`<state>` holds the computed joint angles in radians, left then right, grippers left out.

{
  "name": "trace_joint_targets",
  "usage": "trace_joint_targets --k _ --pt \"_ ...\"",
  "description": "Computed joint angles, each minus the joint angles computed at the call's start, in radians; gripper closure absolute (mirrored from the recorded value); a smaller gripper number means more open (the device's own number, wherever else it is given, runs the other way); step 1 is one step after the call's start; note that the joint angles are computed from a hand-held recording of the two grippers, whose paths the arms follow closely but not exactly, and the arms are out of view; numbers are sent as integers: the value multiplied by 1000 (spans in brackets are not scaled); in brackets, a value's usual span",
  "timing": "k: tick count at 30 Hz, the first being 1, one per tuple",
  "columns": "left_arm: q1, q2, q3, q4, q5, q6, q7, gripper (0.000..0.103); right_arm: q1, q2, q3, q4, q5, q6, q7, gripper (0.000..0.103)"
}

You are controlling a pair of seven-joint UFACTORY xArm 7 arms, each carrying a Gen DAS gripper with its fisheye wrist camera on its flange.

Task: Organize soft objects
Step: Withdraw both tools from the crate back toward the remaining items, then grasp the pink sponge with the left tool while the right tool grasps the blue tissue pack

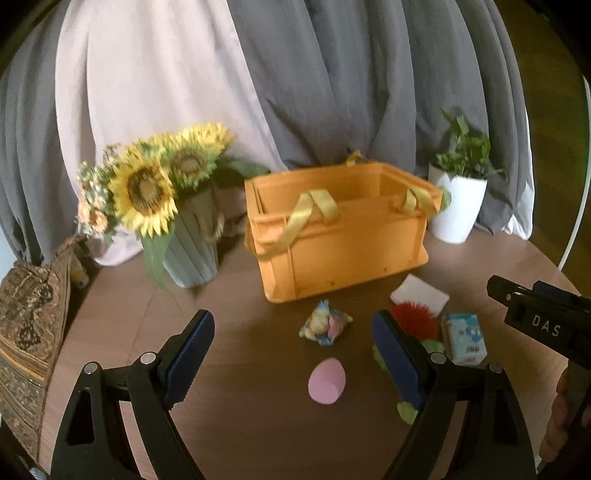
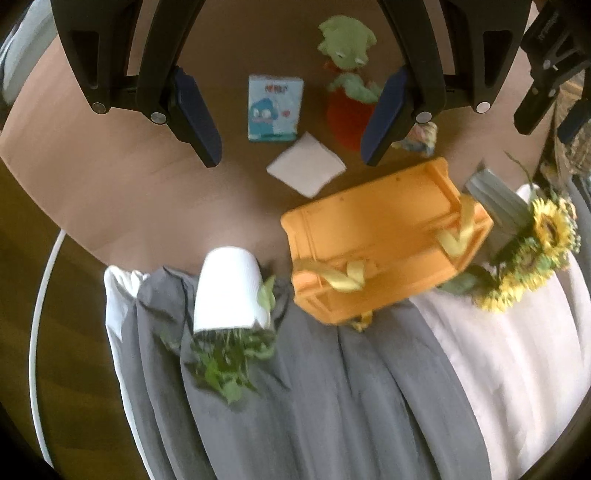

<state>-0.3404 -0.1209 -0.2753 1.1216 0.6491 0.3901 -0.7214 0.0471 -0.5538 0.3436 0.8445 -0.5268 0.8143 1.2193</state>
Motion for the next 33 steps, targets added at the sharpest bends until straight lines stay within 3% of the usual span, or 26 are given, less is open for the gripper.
trace_joint_targets --k 12,21,33 --pt "-38 73 26 -24 -48 -6 66 16 33 45 -22 -64 27 7 -4 25" --pt "-74 137 56 -30 -118 -22 111 24 56 88 -49 -98 40 -2 -14 25" --pt "-107 194 87 -20 -159 -40 145 44 73 129 -75 -118 43 -38 -46 25"
